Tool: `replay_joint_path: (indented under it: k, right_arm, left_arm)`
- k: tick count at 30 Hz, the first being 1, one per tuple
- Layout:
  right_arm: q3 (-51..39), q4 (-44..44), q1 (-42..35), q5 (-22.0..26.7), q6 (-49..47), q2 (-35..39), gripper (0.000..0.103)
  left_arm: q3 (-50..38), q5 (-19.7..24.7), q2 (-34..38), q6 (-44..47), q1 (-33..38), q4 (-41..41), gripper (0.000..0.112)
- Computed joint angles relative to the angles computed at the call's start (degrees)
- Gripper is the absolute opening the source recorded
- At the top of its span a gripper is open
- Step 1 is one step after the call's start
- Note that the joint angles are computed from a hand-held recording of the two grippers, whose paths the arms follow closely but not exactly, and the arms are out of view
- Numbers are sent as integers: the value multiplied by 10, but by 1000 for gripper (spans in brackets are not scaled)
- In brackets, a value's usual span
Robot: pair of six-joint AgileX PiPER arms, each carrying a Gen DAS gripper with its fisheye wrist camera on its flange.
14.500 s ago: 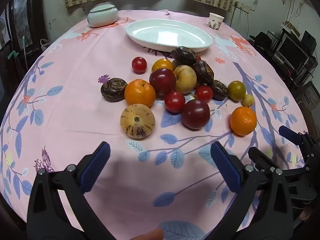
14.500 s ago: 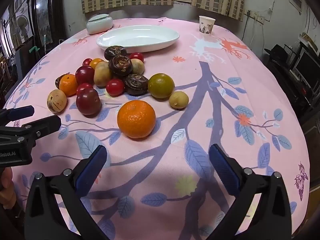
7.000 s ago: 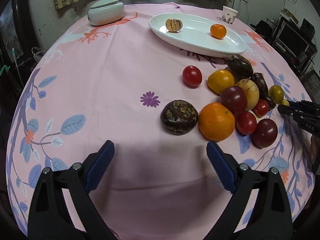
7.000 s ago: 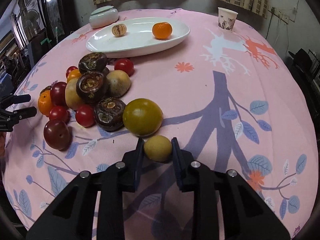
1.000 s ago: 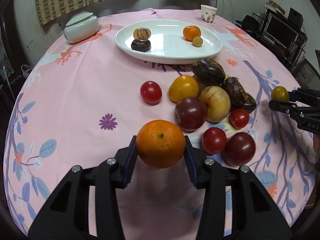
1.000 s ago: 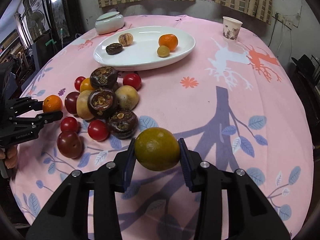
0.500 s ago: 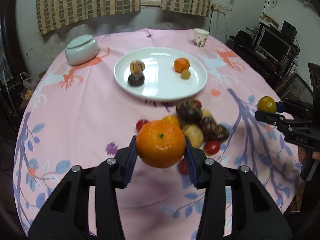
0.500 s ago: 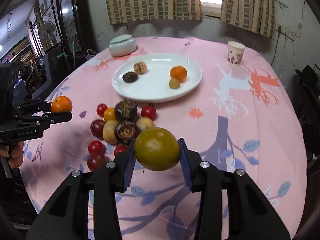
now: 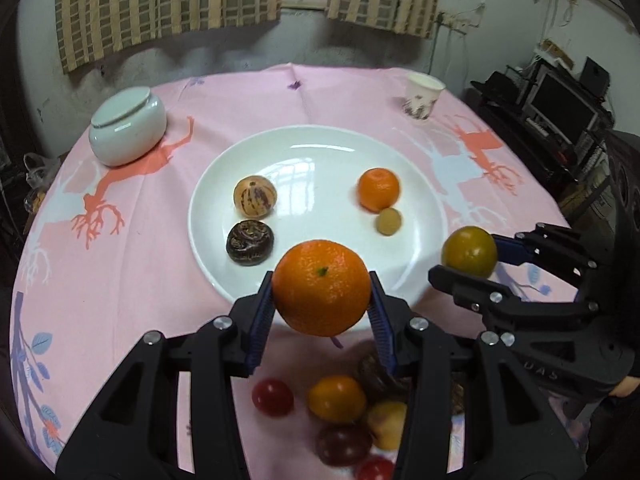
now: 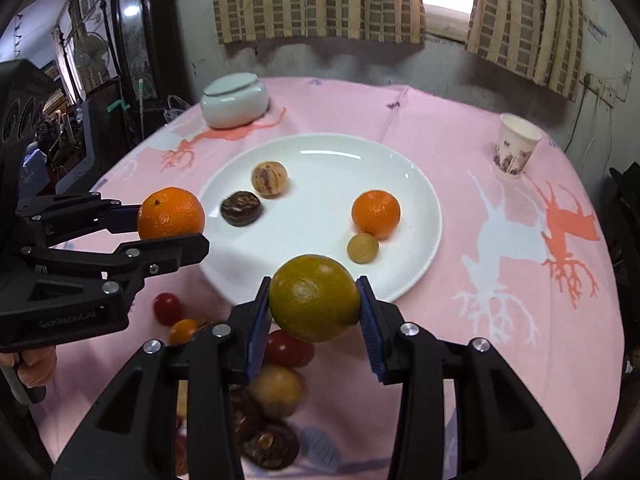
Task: Organize fruits
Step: 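Place the tangerine on the plate with the left tool while the right tool places the lime, then grasp a dark red plum with the left tool while the right tool grasps another plum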
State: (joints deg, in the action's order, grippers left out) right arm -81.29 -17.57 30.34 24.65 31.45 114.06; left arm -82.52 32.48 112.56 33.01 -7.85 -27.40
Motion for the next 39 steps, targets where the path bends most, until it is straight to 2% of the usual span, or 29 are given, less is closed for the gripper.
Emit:
replay_joint_path:
  k: [5, 10, 16, 17, 19, 20, 22, 24, 25, 26, 28, 31, 34, 36, 39]
  right_arm:
    - [-51, 42, -17, 15, -45, 53, 42]
    - [-101, 67, -27, 39, -67, 97, 42]
    - [-109, 20, -19, 34, -22, 112, 44]
    - [-97, 2, -17, 25, 0, 104, 44]
    - [-61, -20, -14, 3, 31, 79, 45]
    - [-43, -34, -12, -5, 48, 65, 45]
    - [3, -52, -10, -26, 75, 28, 46]
    - [59, -69, -7, -55, 106, -15, 55]
    - [88, -102, -3, -68, 148, -37, 62]
    - [115, -137, 1, -81, 193, -58, 63]
    - [168, -158, 10, -106, 227, -97, 63]
    - [224, -234, 33, -106, 321, -139, 64]
    - [284, -275, 54, -115, 377, -178, 64]
    - [315, -316, 71, -112, 432, -191, 64]
    - [350, -409, 95, -116, 548, -195, 64]
  left_arm:
    - [-70, 17, 72, -56, -9, 47, 45]
    - [-108, 28, 113, -98, -16, 85, 45]
    - [-137, 50, 138, -129, -20, 118, 46]
    - [-126, 41, 130, -130, -19, 118, 48]
    - [-84, 12, 99, -108, -13, 90, 67]
    - [-62, -1, 83, -89, -8, 69, 70]
    - [-16, -24, 46, -61, 0, 42, 71]
    - [21, -33, 13, -27, 9, 13, 72]
    - [43, -40, -6, -8, 15, -5, 73]
    - [62, -45, -22, 9, 21, -21, 74]
    - [102, -55, -57, 44, 30, -52, 75]
    - [161, -71, -105, 93, 39, -81, 80]
    - [240, -87, -155, 200, 58, -168, 85]
    - [292, -91, -183, 280, 72, -232, 87]
    - [350, -112, -210, 329, 78, -261, 87]
